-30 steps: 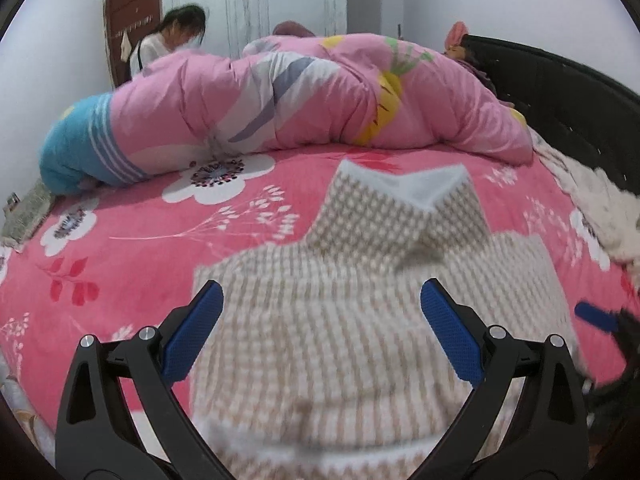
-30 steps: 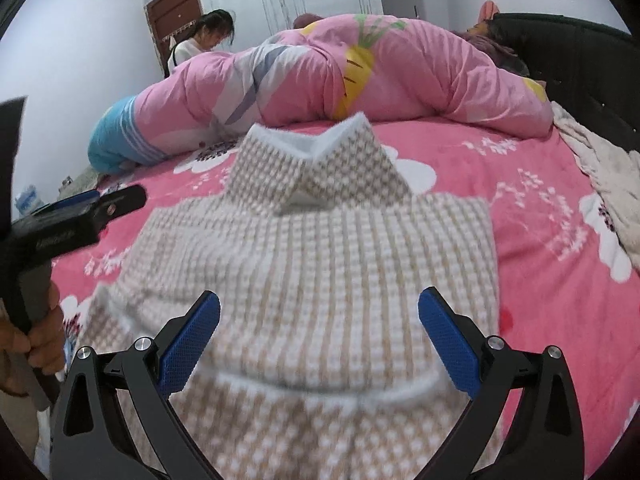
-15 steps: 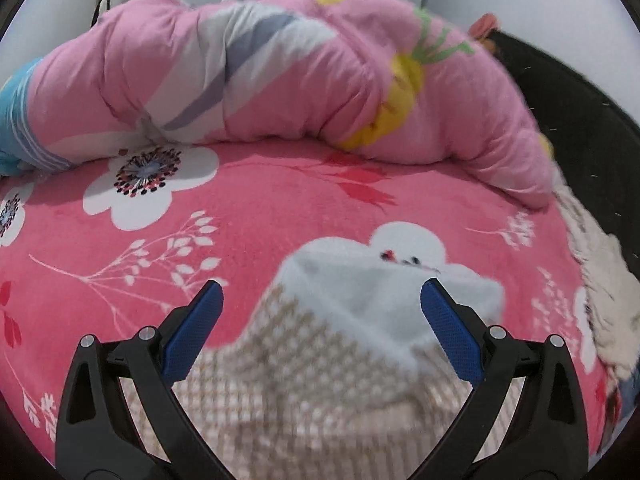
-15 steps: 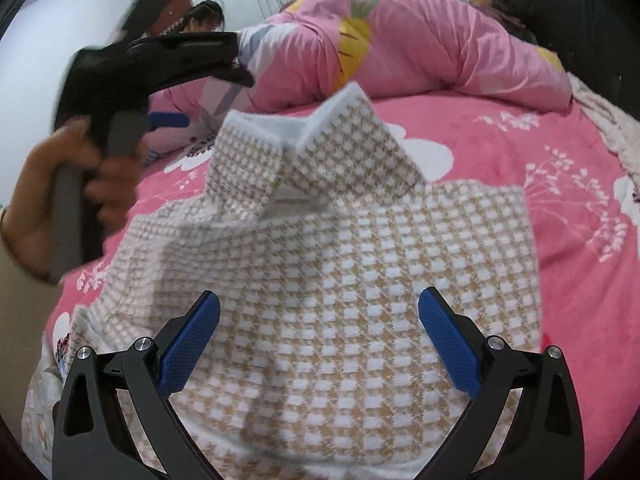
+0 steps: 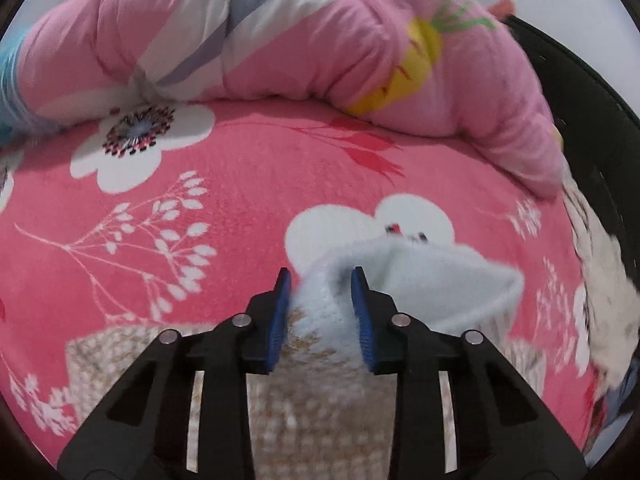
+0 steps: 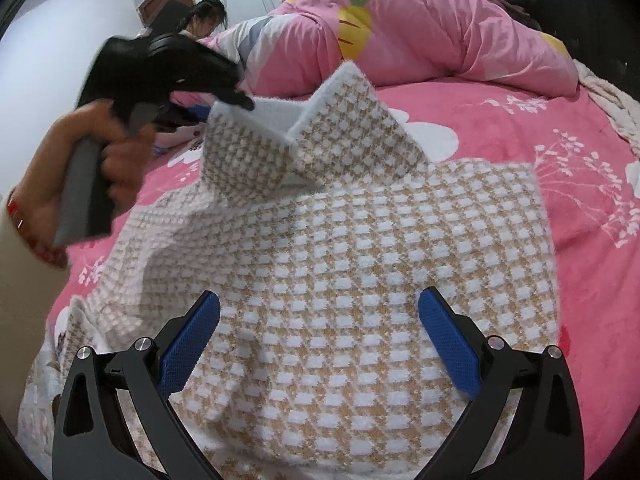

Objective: Fold large clothes

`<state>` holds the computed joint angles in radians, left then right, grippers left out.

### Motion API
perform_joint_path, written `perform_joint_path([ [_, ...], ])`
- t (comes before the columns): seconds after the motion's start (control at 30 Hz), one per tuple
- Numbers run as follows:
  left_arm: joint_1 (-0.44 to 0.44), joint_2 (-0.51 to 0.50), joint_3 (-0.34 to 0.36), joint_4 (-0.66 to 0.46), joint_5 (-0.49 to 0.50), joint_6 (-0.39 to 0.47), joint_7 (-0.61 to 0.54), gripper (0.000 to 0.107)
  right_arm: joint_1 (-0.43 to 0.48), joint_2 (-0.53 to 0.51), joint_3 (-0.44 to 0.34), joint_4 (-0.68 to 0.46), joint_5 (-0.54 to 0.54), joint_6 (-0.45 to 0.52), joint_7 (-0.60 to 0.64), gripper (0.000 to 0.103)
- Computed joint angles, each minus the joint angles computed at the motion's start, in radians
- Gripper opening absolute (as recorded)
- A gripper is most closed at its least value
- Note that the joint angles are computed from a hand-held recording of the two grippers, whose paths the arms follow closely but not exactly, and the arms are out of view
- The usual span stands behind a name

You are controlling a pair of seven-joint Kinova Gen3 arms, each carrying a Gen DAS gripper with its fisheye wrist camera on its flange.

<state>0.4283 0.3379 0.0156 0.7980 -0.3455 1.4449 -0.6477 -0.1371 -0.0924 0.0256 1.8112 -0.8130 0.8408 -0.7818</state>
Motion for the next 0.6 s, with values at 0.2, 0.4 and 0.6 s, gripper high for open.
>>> perform_joint_path([
  [0.2,0.085,-0.067,0.021,0.103,-0.095,-0.01,-0.015,0.018,0.05,-0.001,0.056,0.008,-0.094,0.112,0.039,0.097],
  [0.4,0.089,-0.177,0.071,0.296,-0.123,-0.12,0.045,0.014,0.108,-0.046,0.111,0.001,-0.13,0.242,0.058,0.097],
  [0.6,0.091,-0.264,0.146,0.451,-0.19,-0.185,0.101,0.009,0.161,-0.042,0.169,-0.122,-0.17,0.415,0.073,0.097],
])
